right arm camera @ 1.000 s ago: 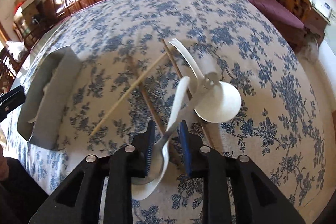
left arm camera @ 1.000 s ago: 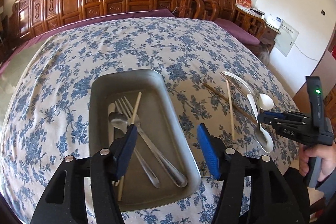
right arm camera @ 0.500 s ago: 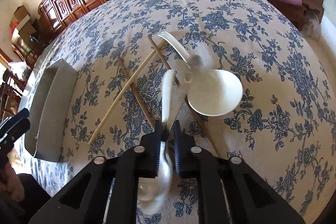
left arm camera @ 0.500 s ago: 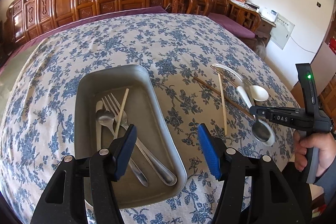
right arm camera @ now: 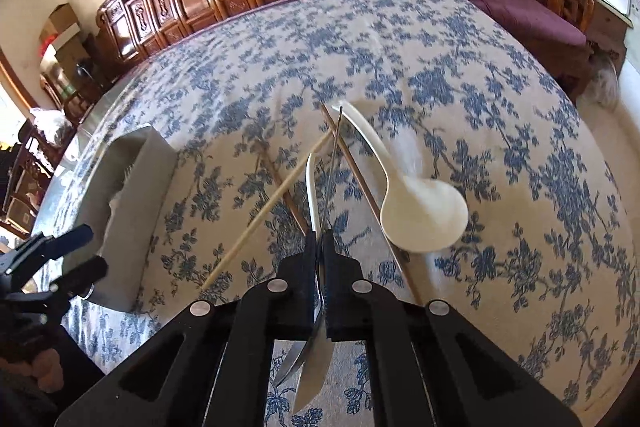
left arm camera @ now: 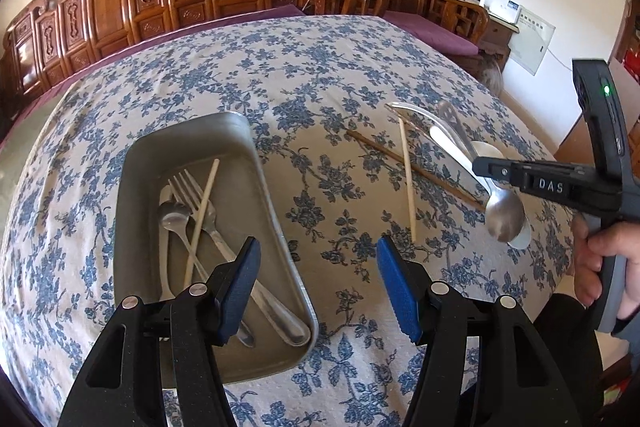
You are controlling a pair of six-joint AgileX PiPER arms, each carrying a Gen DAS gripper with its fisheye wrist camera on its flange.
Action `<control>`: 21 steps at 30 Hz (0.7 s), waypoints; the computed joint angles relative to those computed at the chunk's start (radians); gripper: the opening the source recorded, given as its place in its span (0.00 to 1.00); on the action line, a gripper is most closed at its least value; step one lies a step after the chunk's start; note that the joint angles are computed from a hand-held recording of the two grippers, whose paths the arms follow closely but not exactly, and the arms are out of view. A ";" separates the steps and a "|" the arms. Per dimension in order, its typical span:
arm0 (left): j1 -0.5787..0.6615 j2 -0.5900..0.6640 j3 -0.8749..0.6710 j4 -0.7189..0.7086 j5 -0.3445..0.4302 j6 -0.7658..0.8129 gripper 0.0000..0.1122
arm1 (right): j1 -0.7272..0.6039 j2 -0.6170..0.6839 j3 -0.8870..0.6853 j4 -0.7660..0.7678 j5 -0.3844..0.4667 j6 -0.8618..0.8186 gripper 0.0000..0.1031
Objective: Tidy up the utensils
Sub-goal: 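Reach back to the pile and grasp a metal spoon with the right tool, then grasp a wooden chopstick with the left tool while the right tool holds the metal spoon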
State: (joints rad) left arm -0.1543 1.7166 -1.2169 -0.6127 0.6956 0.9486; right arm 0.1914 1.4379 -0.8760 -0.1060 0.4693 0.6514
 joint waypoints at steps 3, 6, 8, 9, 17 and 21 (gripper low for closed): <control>-0.022 -0.016 0.027 0.008 -0.031 -0.007 0.51 | -0.016 0.013 0.003 0.029 -0.001 -0.047 0.04; -0.045 -0.022 0.043 0.028 -0.056 -0.024 0.51 | -0.042 0.042 0.017 0.043 -0.013 -0.075 0.04; -0.059 -0.023 0.052 0.040 -0.070 -0.032 0.51 | -0.075 0.056 0.028 0.100 -0.035 -0.137 0.04; -0.062 -0.021 0.053 0.043 -0.072 -0.033 0.51 | -0.082 0.060 0.030 0.100 -0.041 -0.138 0.04; -0.061 -0.044 0.069 0.013 -0.071 -0.002 0.51 | -0.105 0.079 0.000 0.115 -0.077 -0.173 0.02; -0.049 -0.066 0.067 -0.032 -0.052 0.031 0.51 | -0.074 0.064 -0.013 0.085 -0.069 -0.160 0.02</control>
State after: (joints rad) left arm -0.2032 1.6503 -1.1503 -0.6450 0.6437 0.9791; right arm 0.1169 1.5019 -0.8887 -0.0212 0.4005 0.4912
